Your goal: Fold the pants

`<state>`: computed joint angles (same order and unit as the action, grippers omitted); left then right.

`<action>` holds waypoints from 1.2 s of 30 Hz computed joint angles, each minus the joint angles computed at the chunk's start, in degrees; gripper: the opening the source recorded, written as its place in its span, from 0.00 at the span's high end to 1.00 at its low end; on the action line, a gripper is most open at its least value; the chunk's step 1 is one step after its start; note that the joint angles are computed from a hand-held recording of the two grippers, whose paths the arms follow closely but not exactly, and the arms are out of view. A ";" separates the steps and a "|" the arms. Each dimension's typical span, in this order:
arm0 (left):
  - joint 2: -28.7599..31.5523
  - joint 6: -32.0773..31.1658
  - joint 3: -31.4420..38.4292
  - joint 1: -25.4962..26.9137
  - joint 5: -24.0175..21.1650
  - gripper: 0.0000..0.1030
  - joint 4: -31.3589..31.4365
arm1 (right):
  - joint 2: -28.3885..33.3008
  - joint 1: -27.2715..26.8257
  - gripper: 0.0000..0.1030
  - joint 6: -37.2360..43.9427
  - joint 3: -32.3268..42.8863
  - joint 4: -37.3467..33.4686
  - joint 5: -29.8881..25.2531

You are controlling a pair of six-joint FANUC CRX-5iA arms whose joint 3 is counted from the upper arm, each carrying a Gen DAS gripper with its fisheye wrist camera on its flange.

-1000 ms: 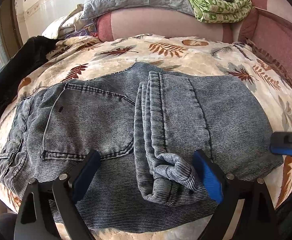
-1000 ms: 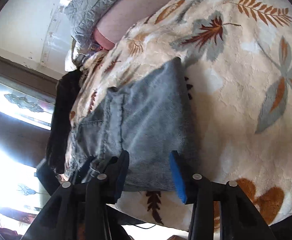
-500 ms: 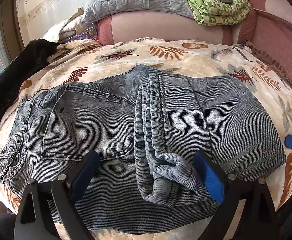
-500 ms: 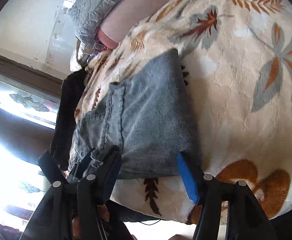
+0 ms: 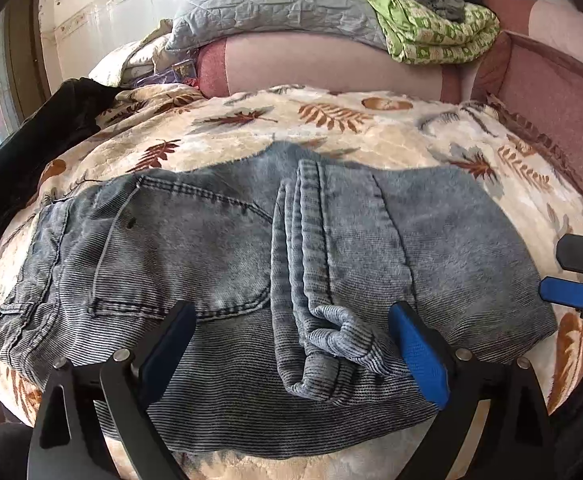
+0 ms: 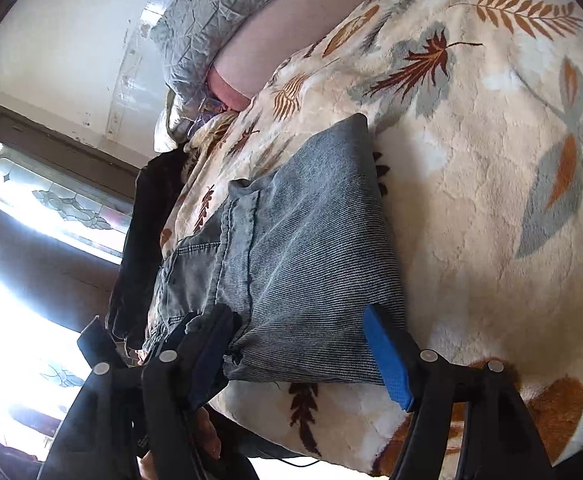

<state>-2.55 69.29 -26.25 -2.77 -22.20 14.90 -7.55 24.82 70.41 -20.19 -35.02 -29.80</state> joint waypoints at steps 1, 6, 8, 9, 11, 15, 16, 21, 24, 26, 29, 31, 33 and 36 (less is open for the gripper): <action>-1.57 -4.14 -2.86 0.30 3.71 0.06 5.16 | -0.30 0.93 0.31 -1.43 0.26 2.80 -0.09; -1.55 -11.78 -5.70 1.87 5.15 0.06 17.12 | 2.24 2.07 0.31 -1.96 6.50 7.46 -2.89; 1.82 -4.68 -0.94 2.94 -2.11 0.06 8.42 | 6.17 2.09 0.31 -2.67 11.54 8.84 -5.63; 1.76 -0.47 0.38 1.82 -1.40 0.06 1.25 | 8.69 1.77 0.31 -1.27 14.87 8.33 -7.55; 1.48 2.18 1.50 0.47 -0.90 0.06 -4.94 | 15.02 1.02 0.31 0.95 22.94 6.49 -11.99; 1.53 -5.94 -0.91 2.05 -1.14 0.06 5.36 | 29.53 1.60 0.37 -1.28 40.37 11.54 -21.86; 1.48 -6.26 -0.98 2.05 -1.14 0.06 5.55 | 33.54 1.43 0.52 -1.38 45.52 12.18 -25.87; 1.33 -8.10 -1.76 1.92 0.12 0.06 6.56 | 44.77 2.12 0.66 -1.49 60.54 14.46 -36.44; 1.22 -8.88 -2.06 1.91 0.37 0.06 7.21 | 48.78 3.38 0.66 0.00 66.28 15.76 -40.53; 1.22 -8.34 -1.92 1.83 0.41 0.06 6.64 | 50.90 4.96 0.71 0.03 68.53 20.29 -42.15; 1.30 -8.26 -1.95 1.83 0.66 0.06 6.69 | 48.51 8.12 0.97 3.43 63.56 27.79 -35.68; 1.42 -7.10 -1.63 1.63 0.79 0.06 5.55 | 48.64 9.27 0.97 4.79 62.88 30.75 -34.77; 1.45 -6.02 -1.33 1.49 0.71 0.06 4.44 | 48.86 10.67 0.95 0.27 59.98 39.06 -32.34; 1.12 -7.29 -2.06 1.55 1.25 0.06 5.55 | 46.08 10.46 0.84 -5.66 53.57 44.26 -27.10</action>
<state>-1.43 62.00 -28.31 -1.22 -20.95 20.45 38.52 35.28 64.76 33.38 9.24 -56.90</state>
